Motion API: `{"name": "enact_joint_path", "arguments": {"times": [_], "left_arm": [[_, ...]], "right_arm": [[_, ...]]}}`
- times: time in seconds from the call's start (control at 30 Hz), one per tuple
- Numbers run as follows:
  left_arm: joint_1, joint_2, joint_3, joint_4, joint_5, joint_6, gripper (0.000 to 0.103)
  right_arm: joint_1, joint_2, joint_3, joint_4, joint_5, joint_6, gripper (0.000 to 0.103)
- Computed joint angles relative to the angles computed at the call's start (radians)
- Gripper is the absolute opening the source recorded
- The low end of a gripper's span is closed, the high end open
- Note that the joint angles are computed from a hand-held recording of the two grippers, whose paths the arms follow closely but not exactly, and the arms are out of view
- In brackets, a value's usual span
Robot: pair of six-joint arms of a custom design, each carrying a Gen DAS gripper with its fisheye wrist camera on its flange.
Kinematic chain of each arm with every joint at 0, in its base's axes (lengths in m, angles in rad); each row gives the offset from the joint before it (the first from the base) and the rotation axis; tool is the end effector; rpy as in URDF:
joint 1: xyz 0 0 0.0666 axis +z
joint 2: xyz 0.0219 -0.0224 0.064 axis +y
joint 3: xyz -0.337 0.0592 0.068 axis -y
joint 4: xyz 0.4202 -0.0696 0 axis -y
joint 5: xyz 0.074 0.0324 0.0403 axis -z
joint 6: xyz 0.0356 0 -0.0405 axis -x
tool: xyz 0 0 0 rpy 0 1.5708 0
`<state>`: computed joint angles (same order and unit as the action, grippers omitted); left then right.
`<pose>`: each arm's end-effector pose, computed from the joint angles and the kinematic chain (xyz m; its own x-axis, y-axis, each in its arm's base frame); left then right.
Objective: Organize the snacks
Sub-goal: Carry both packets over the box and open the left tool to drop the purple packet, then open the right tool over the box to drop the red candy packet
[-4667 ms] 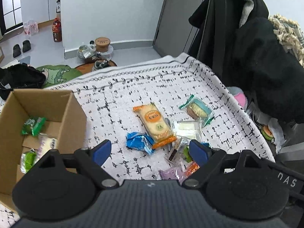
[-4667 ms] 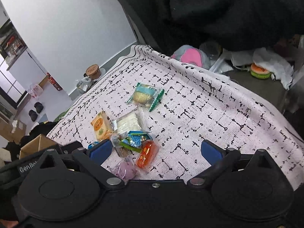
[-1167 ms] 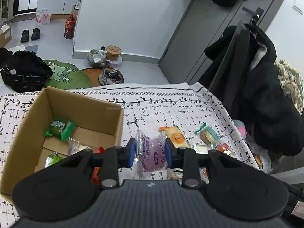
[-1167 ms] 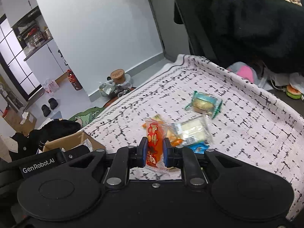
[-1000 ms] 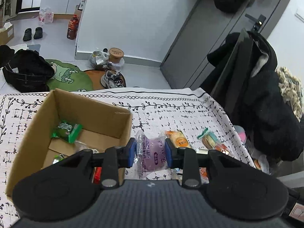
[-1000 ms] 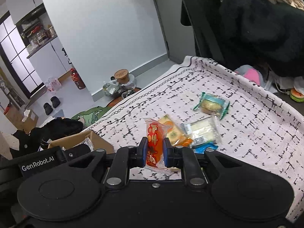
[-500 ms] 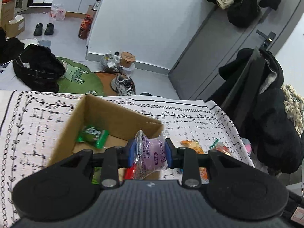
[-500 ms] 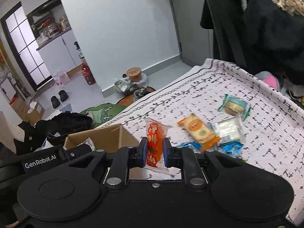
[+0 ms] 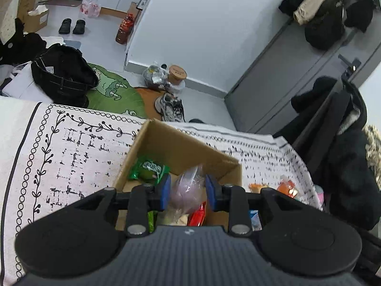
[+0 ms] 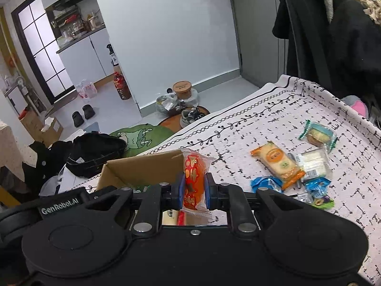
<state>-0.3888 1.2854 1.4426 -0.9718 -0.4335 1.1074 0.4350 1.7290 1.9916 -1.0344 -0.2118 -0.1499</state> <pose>0.4498 -0.1685 0.4614 -0.3700 -0.7257 -0.5800 -0.5676 0.6709 -0.4772 0.5645 0.2701 0.4857 -0.7073 -0.1677 -0.6867 -0.4480 0.8578 0.2520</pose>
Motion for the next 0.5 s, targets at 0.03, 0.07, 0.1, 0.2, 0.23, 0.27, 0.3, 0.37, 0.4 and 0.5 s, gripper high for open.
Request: {"name": "enact_joint_path", "arguments": {"times": [0.03, 0.07, 0.1, 0.2, 0.23, 0.27, 0.3, 0.37, 0.4, 0.5], "left_arm": [[0.001, -0.006, -0.005, 0.001, -0.011, 0.012, 0.031], [0.002, -0.011, -0.011, 0.002, -0.018, 0.016, 0.031], [0.005, -0.016, -0.016, 0.004, -0.017, 0.016, 0.031], [0.014, -0.028, -0.029, 0.006, -0.009, 0.028, 0.032], [0.016, -0.030, -0.031, 0.005, -0.008, 0.029, 0.033], [0.018, -0.030, -0.031, 0.000, -0.004, 0.029, 0.034], [0.019, -0.029, -0.030, -0.005, -0.001, 0.029, 0.034], [0.022, -0.031, -0.033, -0.008, 0.007, 0.029, 0.034], [0.023, -0.033, -0.036, -0.006, 0.010, 0.031, 0.035], [0.024, -0.034, -0.036, -0.011, 0.016, 0.033, 0.039]], "right_arm": [[0.004, 0.002, 0.002, 0.000, 0.001, 0.000, 0.017], [0.005, 0.004, 0.003, 0.001, 0.001, 0.000, 0.017], [0.008, 0.004, 0.003, 0.001, 0.002, 0.000, 0.017], [0.016, 0.011, 0.009, -0.002, 0.003, 0.000, 0.017], [0.018, 0.013, 0.012, -0.001, 0.002, 0.001, 0.017], [0.021, 0.016, 0.015, -0.001, 0.003, 0.000, 0.017], [0.023, 0.020, 0.020, -0.001, 0.002, -0.001, 0.017], [0.027, 0.027, 0.028, 0.005, -0.007, -0.004, 0.017], [0.029, 0.031, 0.034, 0.009, -0.010, -0.006, 0.017], [0.034, 0.046, 0.057, 0.009, -0.042, -0.008, 0.017]]}}
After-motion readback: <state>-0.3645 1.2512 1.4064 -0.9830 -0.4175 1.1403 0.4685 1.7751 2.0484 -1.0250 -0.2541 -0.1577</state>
